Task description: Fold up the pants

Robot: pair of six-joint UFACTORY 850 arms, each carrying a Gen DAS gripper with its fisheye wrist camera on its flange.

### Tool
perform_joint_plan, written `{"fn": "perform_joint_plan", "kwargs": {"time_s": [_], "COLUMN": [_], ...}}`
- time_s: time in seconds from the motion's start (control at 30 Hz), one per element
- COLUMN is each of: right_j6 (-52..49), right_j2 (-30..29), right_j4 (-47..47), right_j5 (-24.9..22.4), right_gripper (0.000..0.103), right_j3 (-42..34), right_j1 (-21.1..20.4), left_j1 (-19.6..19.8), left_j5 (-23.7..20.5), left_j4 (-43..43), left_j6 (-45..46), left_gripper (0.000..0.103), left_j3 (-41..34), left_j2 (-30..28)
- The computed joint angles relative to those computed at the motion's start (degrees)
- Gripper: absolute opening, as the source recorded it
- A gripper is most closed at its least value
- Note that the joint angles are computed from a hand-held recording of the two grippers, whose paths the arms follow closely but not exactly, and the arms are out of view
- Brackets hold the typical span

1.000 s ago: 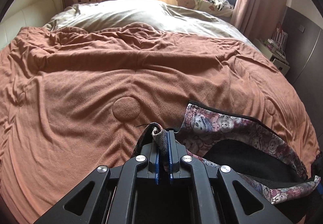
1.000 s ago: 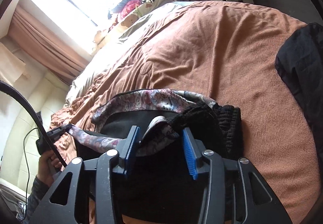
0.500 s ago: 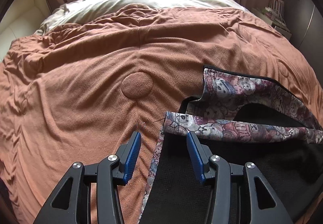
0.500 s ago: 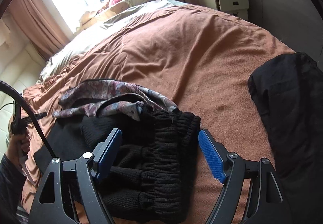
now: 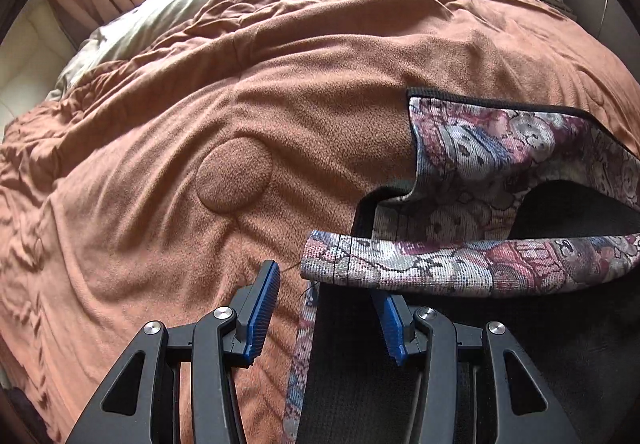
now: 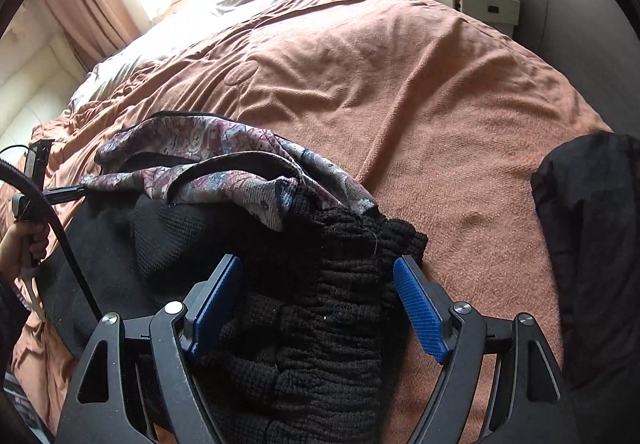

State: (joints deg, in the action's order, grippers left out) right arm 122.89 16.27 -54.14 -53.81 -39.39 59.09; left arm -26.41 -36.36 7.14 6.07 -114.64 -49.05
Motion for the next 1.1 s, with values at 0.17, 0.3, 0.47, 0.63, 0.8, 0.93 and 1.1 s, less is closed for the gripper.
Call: {"fn": "perform_joint_plan", "kwargs": {"time_s": [0.17,0.3,0.47,0.63,0.8,0.93,1.1], "right_j6": [-1.14,-0.67,1.44,3.91,5.87,6.77,7.14], "right_j2": [-1.08,-1.35,-1.27,-0.6,-0.03,0.89,1.68], "right_j4": [-1.33,-2.4,-3.69,-4.47,-4.95,-4.98,-4.74], "right_j5": [-0.44,-0.92,-3.98,-8.18,-13.88,-16.01,-17.18], "right_gripper": [0.077,0.053,0.03,0.028,0.027,0.027,0.026], "right_j3": [-0.38,-0.09,0.33,-0.08,-0.63,-0.31,0.16], "right_j1": [-0.44,-0.27,1.75,5.12,8.55,9.21,8.33], "left_j1": [0.04,0.12,-0.63,0.02,-0.54,-1.56,-2.9], "left_j5": [1.0,0.29,4.64,7.99,9.24,9.52,8.49], "left_j4": [-1.77,-6.32,-1.13,-2.56,-2.12,-0.67,1.09], "left_j6": [0.86,4.24,-0.41,-0.93,-2.79,-5.2,-8.13], "left_gripper": [0.049,0.012,0.004,0.003,0.003,0.003,0.003], "left_j3": [-2.71,-3.7,0.97,4.34,3.74,0.69,-5.35], "left_j2": [-2.22,-2.82,0.85,5.01,6.45,5.34,2.0]}}
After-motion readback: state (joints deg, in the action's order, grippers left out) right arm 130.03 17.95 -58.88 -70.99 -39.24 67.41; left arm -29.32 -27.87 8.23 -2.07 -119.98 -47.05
